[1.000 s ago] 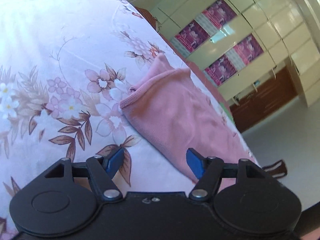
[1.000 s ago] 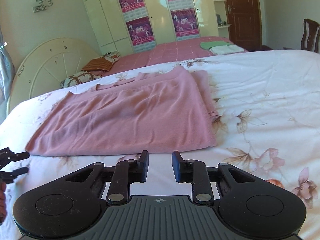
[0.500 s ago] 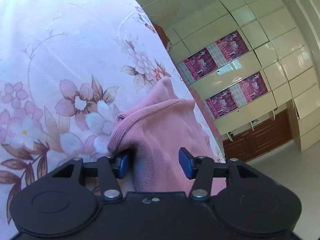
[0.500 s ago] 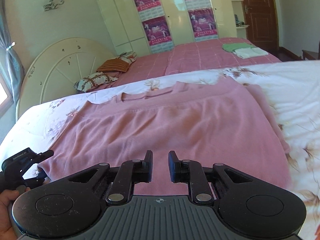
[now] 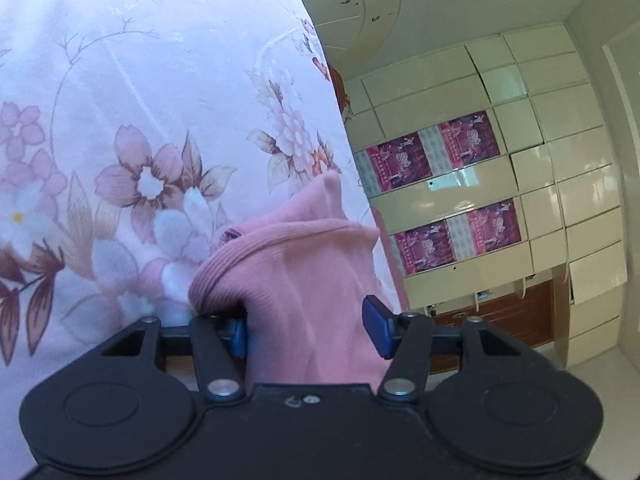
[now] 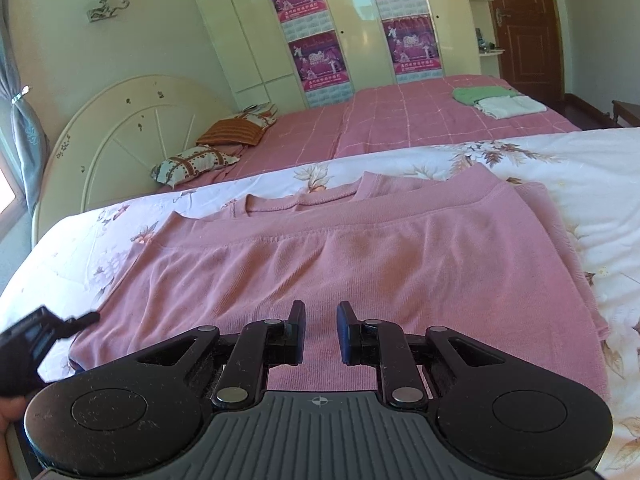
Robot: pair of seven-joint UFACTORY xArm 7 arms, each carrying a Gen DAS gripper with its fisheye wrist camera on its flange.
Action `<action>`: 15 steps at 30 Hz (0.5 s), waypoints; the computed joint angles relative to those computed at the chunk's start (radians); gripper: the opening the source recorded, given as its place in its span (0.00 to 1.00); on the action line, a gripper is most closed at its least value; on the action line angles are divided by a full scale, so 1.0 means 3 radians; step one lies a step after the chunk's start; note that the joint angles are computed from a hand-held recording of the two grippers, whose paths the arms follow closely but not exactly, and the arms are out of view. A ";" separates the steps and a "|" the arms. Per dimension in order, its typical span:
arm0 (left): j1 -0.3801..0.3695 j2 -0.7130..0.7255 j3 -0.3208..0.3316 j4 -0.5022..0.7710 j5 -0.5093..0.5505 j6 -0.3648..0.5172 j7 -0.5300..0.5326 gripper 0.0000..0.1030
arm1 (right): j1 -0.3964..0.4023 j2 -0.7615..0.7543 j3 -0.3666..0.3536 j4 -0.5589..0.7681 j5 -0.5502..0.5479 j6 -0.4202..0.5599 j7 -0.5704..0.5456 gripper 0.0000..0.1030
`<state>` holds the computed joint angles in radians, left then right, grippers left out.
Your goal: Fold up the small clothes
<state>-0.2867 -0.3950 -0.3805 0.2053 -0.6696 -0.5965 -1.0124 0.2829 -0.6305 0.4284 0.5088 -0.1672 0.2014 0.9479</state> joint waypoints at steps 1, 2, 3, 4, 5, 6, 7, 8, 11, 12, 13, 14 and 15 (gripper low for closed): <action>0.0011 0.0042 0.0017 0.0018 0.0006 -0.0025 -0.0023 0.48 | 0.0019 0.0061 -0.0032 0.0007 -0.0004 -0.0063 -0.0040 0.17; 0.0039 0.0049 -0.0011 0.0063 -0.0076 0.0043 0.0001 0.41 | 0.0027 0.0124 -0.0049 0.0017 -0.0004 -0.0125 -0.0068 0.17; 0.0066 0.0032 -0.0015 0.0098 -0.0129 0.0165 0.0044 0.34 | 0.0006 0.0196 -0.0038 0.0040 -0.0016 -0.0178 -0.0085 0.17; 0.0057 0.0019 0.0079 0.0116 -0.0044 0.0312 0.0029 0.11 | -0.0039 0.0273 -0.0006 0.0072 -0.0039 -0.0233 -0.0089 0.17; -0.0058 0.0036 0.0308 0.0079 0.0180 0.0320 -0.0117 0.11 | -0.0080 0.0355 0.0022 0.0103 -0.0056 -0.0302 -0.0088 0.17; -0.0112 -0.0003 0.0396 0.0014 0.0304 0.0188 -0.0253 0.10 | -0.0157 0.0457 0.0082 0.0148 -0.0082 -0.0378 -0.0064 0.17; -0.0065 -0.0050 0.0345 -0.0036 0.0378 0.0033 -0.0250 0.10 | -0.0225 0.0532 0.0135 0.0190 -0.0111 -0.0426 -0.0044 0.17; 0.0031 -0.0145 0.0212 -0.0051 0.0351 0.0017 -0.0108 0.10 | -0.0328 0.0587 0.0224 0.0238 -0.0164 -0.0457 -0.0015 0.09; 0.0169 -0.0303 0.0046 -0.0063 0.0375 0.0251 0.0102 0.10 | -0.0685 0.0681 0.0539 0.0341 -0.0409 -0.0626 0.0002 0.03; 0.0244 -0.0306 -0.0013 -0.0049 0.0378 0.0372 0.0163 0.11 | -0.0782 0.0743 0.0629 0.0377 -0.0472 -0.0654 -0.0010 0.03; 0.0238 -0.0306 0.0020 -0.0062 0.0414 0.0480 0.0124 0.11 | -0.0811 0.0884 0.0671 0.0452 -0.0519 -0.0580 -0.0064 0.03; 0.0138 -0.0260 0.0181 -0.0090 0.0541 0.0469 0.0007 0.13 | -0.0851 0.1040 0.0729 0.0544 -0.0604 -0.0412 -0.0084 0.01; 0.0006 -0.0222 0.0357 -0.0170 0.0692 0.0324 -0.0151 0.13 | -0.0975 0.1073 0.0846 0.0554 -0.0735 -0.0383 0.0035 0.00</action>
